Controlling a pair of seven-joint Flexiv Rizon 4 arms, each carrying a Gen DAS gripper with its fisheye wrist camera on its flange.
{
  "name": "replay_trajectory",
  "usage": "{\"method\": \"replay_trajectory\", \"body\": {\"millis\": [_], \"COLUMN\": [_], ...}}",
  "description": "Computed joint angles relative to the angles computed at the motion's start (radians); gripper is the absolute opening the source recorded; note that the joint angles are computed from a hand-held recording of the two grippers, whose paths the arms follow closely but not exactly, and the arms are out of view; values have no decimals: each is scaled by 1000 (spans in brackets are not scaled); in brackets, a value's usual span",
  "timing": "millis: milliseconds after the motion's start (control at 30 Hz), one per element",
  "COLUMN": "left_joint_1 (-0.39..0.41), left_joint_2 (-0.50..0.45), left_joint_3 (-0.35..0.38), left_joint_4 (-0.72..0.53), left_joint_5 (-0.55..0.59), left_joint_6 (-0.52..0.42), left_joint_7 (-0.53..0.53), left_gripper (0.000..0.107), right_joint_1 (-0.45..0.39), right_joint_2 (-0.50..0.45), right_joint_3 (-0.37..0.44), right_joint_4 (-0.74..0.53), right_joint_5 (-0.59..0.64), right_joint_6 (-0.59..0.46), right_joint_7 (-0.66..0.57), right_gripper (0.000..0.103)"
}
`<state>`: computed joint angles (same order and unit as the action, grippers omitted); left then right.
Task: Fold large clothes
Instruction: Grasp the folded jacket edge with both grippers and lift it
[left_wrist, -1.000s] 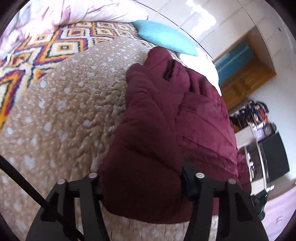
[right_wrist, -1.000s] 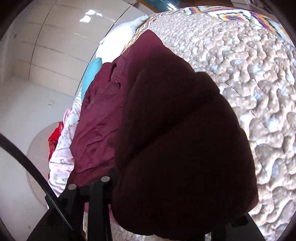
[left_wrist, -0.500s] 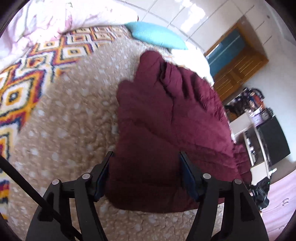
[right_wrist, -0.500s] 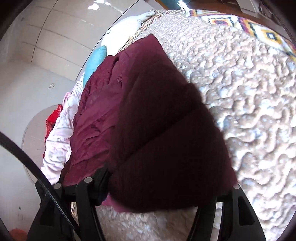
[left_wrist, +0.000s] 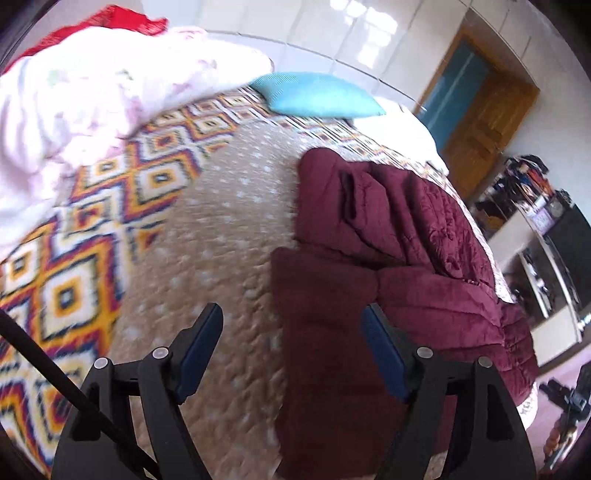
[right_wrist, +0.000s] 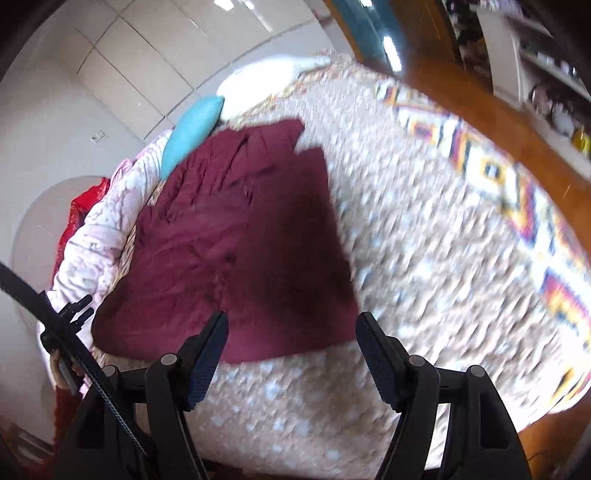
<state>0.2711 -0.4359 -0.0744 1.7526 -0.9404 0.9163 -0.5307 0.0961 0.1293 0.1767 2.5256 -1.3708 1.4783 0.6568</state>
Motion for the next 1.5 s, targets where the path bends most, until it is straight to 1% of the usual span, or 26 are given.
{"method": "replay_trajectory", "body": {"millis": [33, 67, 100, 133, 167, 233, 267, 333, 433, 467, 533, 600, 633, 667, 700, 733, 767, 867, 1000, 1067, 1200, 1267, 1300, 1367, 1433, 1500], "left_joint_1": [3, 9, 8, 3, 4, 9, 8, 25, 42, 34, -1, -25, -35, -44, -49, -58, -66, -59, -26, -9, -26, -44, -54, -73, -98, -119], "left_joint_2": [-27, -54, -77, -107, -135, -177, -196, -222, -237, -245, -257, -279, -286, -281, -271, -248, -220, -140, -27, 41, 139, 161, 163, 144, 94, 35], "left_joint_3": [-3, -7, -8, -5, -10, -18, -19, -38, -57, -49, -19, 7, 16, 19, 19, 20, 20, -2, -37, -56, -49, -38, -32, -15, -5, -1], "left_joint_4": [-41, -80, -112, -153, -190, -248, -275, -312, -337, -353, -373, -412, -424, -416, -403, -368, -323, -199, -50, 17, 70, 56, 37, -28, -127, -230], "left_joint_5": [22, 42, 63, 92, 108, 143, 158, 162, 157, 182, 250, 326, 360, 386, 402, 416, 422, 393, 254, 122, -88, -161, -190, -188, -128, -27], "left_joint_6": [-45, -94, -124, -148, -177, -239, -256, -309, -386, -399, -380, -403, -412, -398, -378, -328, -272, -155, -57, -25, 33, 57, 68, 74, 111, 157], "left_joint_7": [-22, -44, -71, -117, -151, -199, -225, -243, -235, -243, -280, -341, -361, -359, -351, -334, -316, -235, -111, -25, 91, 118, 120, 77, -20, -118], "left_gripper": [77, 77, 77, 77, 77, 77, 77, 77, 78, 78, 78, 78, 78, 78, 77, 64, 51, 33, 28, 26, 24, 24, 24, 24, 24, 24], "right_joint_1": [2, -13, -23, -52, -53, -95, -102, -73, -52, -41, 3, 44, 63, 83, 103, 124, 140, 185, 205, 198, 175, 163, 160, 156, 154, 160], "right_joint_2": [5, -1, -36, -56, -105, -193, -241, -312, -381, -386, -380, -370, -366, -359, -357, -349, -339, -274, -173, -126, -45, -25, -25, -47, -94, -158], "right_joint_3": [0, 0, -33, -58, -87, -135, -141, -131, -35, -21, -26, -34, -42, -42, -39, -40, -49, -67, -39, -21, 12, 22, 26, 23, 5, -19], "right_joint_4": [-12, -26, -61, -72, -104, -153, -177, -214, -269, -282, -307, -322, -325, -329, -338, -340, -332, -295, -272, -269, -295, -334, -358, -422, -502, -588], "right_joint_5": [31, 21, -27, -81, -82, -160, -130, 24, 326, 365, 384, 406, 413, 434, 463, 482, 482, 443, 357, 315, 220, 159, 144, 123, 122, 119], "right_joint_6": [-42, -56, -57, -8, 6, 97, 117, 93, 25, -3, -89, -158, -185, -229, -271, -317, -329, -366, -435, -446, -469, -491, -505, -534, -549, -581], "right_joint_7": [-38, -48, -47, -48, -52, -5, -24, -132, -432, -479, -524, -554, -563, -587, -618, -641, -645, -617, -571, -544, -498, -484, -488, -507, -538, -573], "right_gripper": [86, 90, 91, 91, 91, 91, 91, 91, 89, 89, 88, 79, 69, 55, 48, 40, 33, 25, 22, 22, 21, 21, 21, 21, 21, 21]}}
